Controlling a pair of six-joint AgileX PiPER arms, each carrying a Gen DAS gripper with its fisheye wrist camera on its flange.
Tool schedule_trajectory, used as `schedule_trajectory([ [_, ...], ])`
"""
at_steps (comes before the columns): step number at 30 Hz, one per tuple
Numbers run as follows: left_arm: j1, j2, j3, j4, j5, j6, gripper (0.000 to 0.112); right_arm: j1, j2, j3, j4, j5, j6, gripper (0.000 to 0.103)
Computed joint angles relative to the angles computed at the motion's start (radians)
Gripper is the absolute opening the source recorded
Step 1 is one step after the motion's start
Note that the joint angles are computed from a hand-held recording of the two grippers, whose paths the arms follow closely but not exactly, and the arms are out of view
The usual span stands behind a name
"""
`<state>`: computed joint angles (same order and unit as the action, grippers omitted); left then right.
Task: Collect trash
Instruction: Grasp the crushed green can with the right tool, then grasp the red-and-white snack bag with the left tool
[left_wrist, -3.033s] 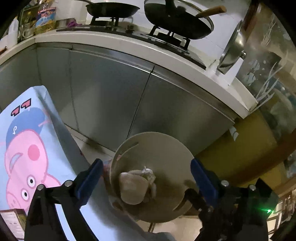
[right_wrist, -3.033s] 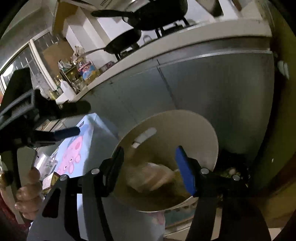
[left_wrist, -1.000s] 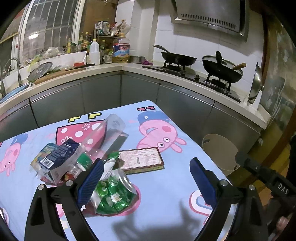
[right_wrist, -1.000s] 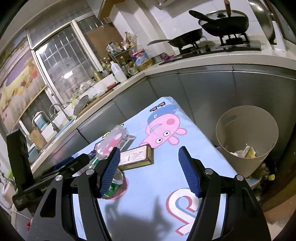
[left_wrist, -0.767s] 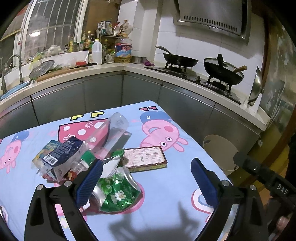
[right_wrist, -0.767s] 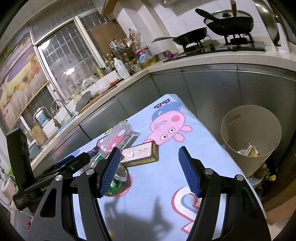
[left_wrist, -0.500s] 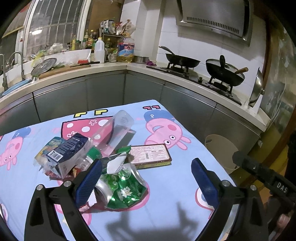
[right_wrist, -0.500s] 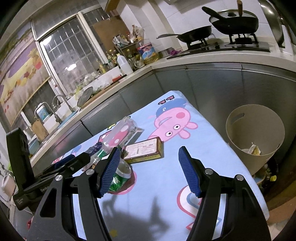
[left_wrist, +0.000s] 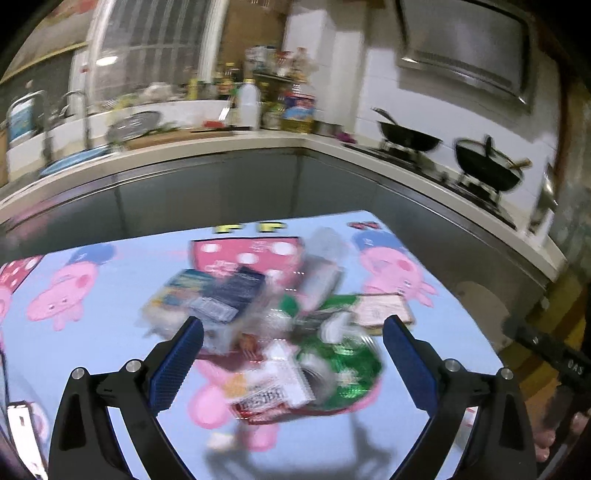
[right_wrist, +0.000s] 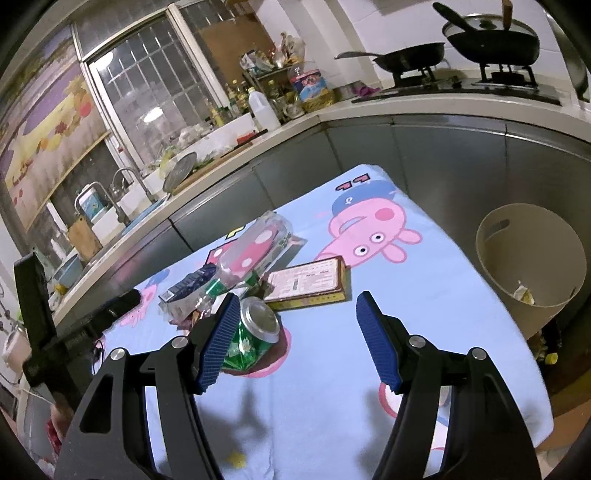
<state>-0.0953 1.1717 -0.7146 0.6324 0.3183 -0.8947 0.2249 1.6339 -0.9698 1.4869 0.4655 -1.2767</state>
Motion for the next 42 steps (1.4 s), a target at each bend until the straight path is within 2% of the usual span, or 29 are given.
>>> schedule_trajectory([
  [3,0.121,-0.04,0.024,-0.154,-0.015,0.182,0.096,0.014,0.029,-0.015,-0.013,0.007,0.008,0.065],
  [7,0.265,-0.06,0.062,-0.51,-0.042,0.567,0.096,0.048,0.071,-0.043,-0.043,0.012,0.021,0.065],
  [12,0.328,-0.014,0.108,-0.832,-0.051,0.892,0.095,0.112,0.169,-0.131,-0.104,0.022,0.061,0.063],
  [16,0.333,0.045,0.125,-1.005,-0.058,1.067,0.095,0.163,0.275,-0.247,-0.196,0.035,0.151,0.063],
  [21,0.356,0.107,0.141,-1.235,-0.056,1.321,0.095,0.204,0.405,-0.393,-0.359,0.068,0.318,0.054],
  [24,0.362,0.123,0.15,-1.343,-0.052,1.449,0.095,0.215,0.451,-0.431,-0.401,0.078,0.34,0.032],
  [25,0.364,0.133,0.151,-1.373,-0.049,1.487,0.095,0.208,0.455,-0.424,-0.362,0.091,0.298,0.029],
  [26,0.367,0.145,0.148,-1.4,-0.042,1.516,0.095,0.198,0.452,-0.409,-0.309,0.105,0.241,0.018],
  [28,0.391,0.172,0.141,-1.497,-0.015,1.617,0.095,0.206,0.42,-0.365,-0.294,0.053,0.206,0.017],
  [31,0.436,0.213,0.13,-1.633,0.023,1.754,0.095,0.171,0.39,-0.314,-0.273,0.063,0.176,0.016],
  [33,0.445,0.222,0.129,-1.678,0.031,1.817,0.095,0.139,0.35,-0.258,-0.258,0.069,0.149,0.016],
  [38,0.417,0.286,0.092,-1.694,0.052,1.851,0.095,0.076,0.245,-0.117,-0.201,0.047,0.05,0.015],
  [41,0.394,0.353,0.048,-1.722,0.067,1.852,0.084,0.038,0.199,-0.057,-0.188,0.056,0.029,0.015],
  [42,0.378,0.352,0.047,-1.736,0.046,1.859,0.074,0.034,0.185,-0.042,-0.184,0.053,0.021,0.014],
])
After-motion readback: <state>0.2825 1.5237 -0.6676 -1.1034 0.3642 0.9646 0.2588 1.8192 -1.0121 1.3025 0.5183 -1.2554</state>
